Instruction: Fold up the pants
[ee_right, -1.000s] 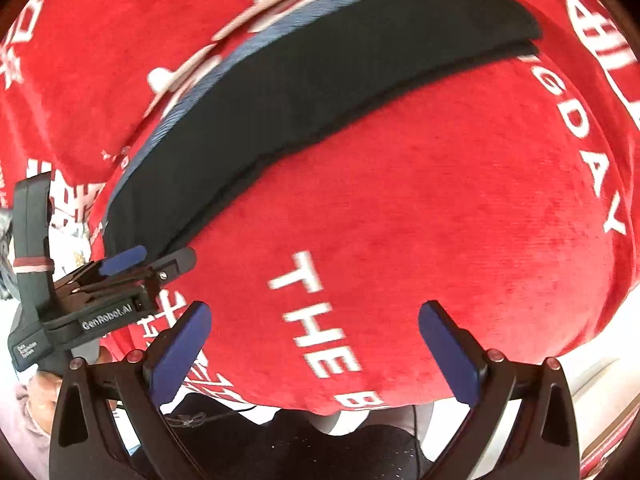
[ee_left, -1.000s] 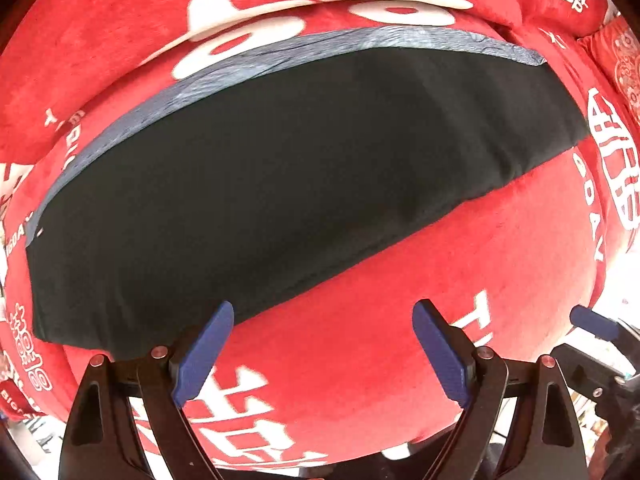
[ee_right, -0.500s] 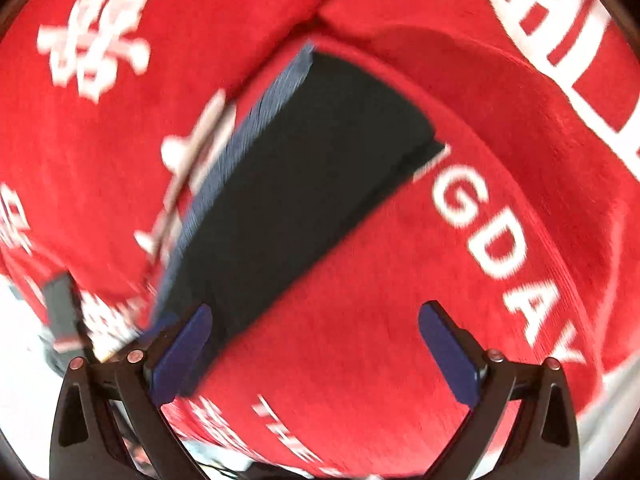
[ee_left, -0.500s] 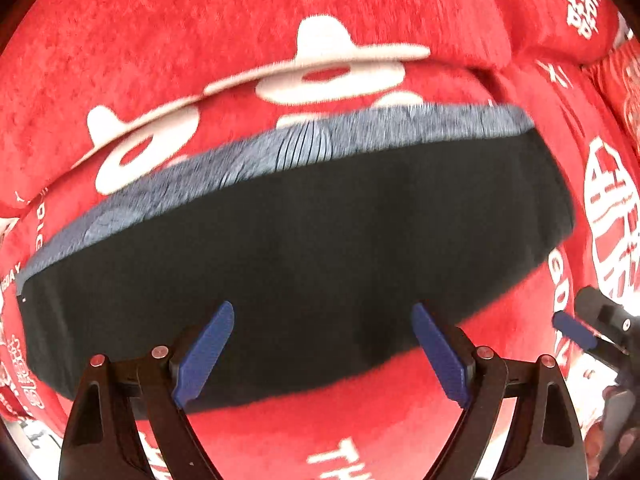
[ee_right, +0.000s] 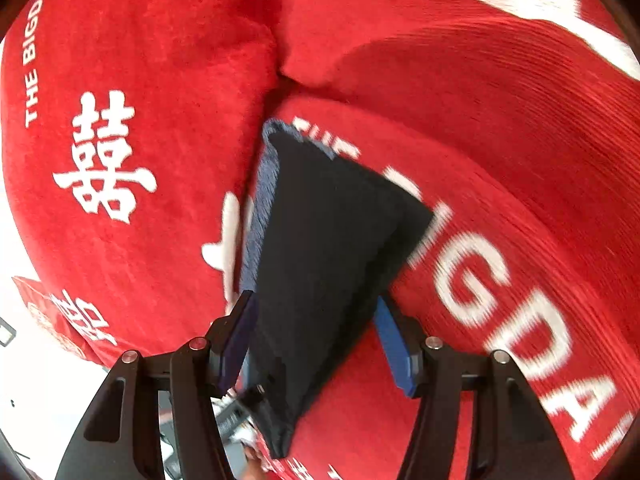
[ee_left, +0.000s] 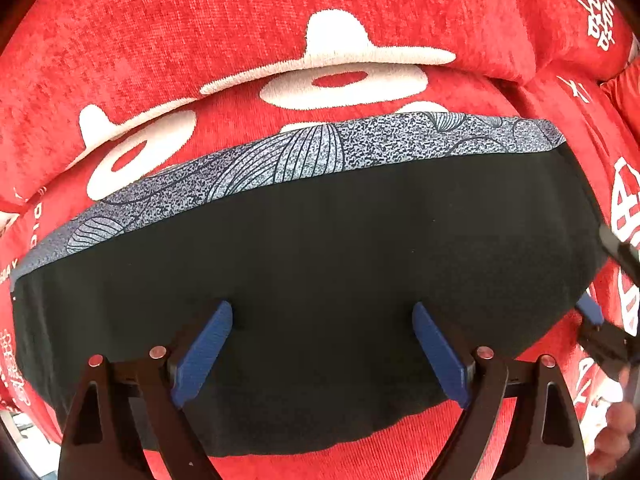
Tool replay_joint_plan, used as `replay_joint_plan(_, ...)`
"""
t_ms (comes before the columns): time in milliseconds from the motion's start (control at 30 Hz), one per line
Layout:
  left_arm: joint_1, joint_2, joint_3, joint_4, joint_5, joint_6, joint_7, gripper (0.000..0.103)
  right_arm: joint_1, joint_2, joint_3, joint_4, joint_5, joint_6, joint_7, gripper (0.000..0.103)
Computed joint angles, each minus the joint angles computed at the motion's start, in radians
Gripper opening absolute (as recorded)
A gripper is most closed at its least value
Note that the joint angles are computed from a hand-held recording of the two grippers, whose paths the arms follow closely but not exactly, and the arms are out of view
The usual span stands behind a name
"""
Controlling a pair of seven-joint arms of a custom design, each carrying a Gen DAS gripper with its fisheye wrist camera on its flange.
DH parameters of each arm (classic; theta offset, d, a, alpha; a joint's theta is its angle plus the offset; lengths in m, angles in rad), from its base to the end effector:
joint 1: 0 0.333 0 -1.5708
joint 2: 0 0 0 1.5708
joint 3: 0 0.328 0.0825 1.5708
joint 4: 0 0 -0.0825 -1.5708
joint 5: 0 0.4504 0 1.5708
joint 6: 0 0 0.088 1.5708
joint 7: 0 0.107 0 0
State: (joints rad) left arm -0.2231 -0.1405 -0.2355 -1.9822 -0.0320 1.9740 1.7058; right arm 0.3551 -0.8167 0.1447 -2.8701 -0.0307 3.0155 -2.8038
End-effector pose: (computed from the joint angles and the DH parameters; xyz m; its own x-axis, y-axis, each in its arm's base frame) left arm 0.5294 -0.2694 0.5314 -0.5493 -0.8354 -0.0191 -0.8275 0.5469 -0.1268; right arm 0.3453 0.1897 0.4896 -0.5885 -0.0440 -0.8073 -0.2682 0.9526 0.1436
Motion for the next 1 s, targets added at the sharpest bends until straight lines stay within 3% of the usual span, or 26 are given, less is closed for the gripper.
replay_joint_plan(100,-0.001,-0.007,-0.002,0.001,0.009,-0.019,-0.001,0.092,-0.058,0.036,0.038,-0.005,0.001,0.090,0.043,0.064)
replay_joint_plan(133,-0.001,0.003,-0.005,0.020,0.020,-0.040,-0.010,0.091,-0.069,0.045,0.046,-0.013,0.008,0.132,0.063,0.054)
replay_joint_plan(167,0.000,0.016,-0.006,0.042,0.029,-0.050,-0.020,0.083,-0.067,0.072,0.039,-0.020,0.021,0.203,0.081,0.026)
replay_joint_plan(200,0.000,0.027,-0.008,0.064,0.040,-0.046,-0.036,0.080,-0.059,0.093,0.030,-0.030,0.032,0.267,0.094,0.013)
replay_joint_plan(233,-0.001,0.034,-0.009,0.078,0.048,-0.024,-0.053,0.080,-0.061,0.110,0.033,-0.041,0.044,0.334,0.106,0.014)
replay_joint_plan(267,-0.002,0.043,-0.011,0.091,0.064,0.003,-0.076,0.080,-0.058,0.111,0.024,-0.037,0.038,0.347,0.093,0.013)
replay_joint_plan(333,-0.008,0.083,-0.021,0.125,0.126,0.055,-0.139,0.080,0.005,0.102,-0.063,-0.007,-0.024,0.294,0.006,0.013)
replay_joint_plan(467,-0.036,0.167,-0.023,0.176,0.164,0.017,-0.191,0.080,0.054,0.113,-0.121,0.047,-0.054,0.268,-0.096,0.013)
replay_joint_plan(533,-0.046,0.131,-0.018,0.111,0.186,0.098,-0.210,0.080,0.101,0.130,-0.169,0.087,-0.071,0.235,-0.161,0.013)
replay_joint_plan(600,-0.046,0.116,-0.013,0.093,0.182,0.115,-0.206,0.080,0.135,0.145,-0.201,0.123,-0.076,0.209,-0.227,0.013)
replay_joint_plan(767,-0.031,0.073,0.000,0.037,0.113,0.162,-0.141,0.081,0.323,0.206,-0.353,0.296,-0.107,-0.004,-0.513,0.014)
replay_joint_plan(867,-0.010,0.080,0.021,0.040,0.034,0.170,-0.075,0.081,0.370,0.246,-0.369,0.382,-0.092,-0.117,-0.635,0.014)
replay_joint_plan(1000,0.025,0.087,0.048,0.067,-0.103,0.126,0.017,0.080,0.338,0.287,-0.313,0.460,-0.080,-0.214,-0.700,0.014)
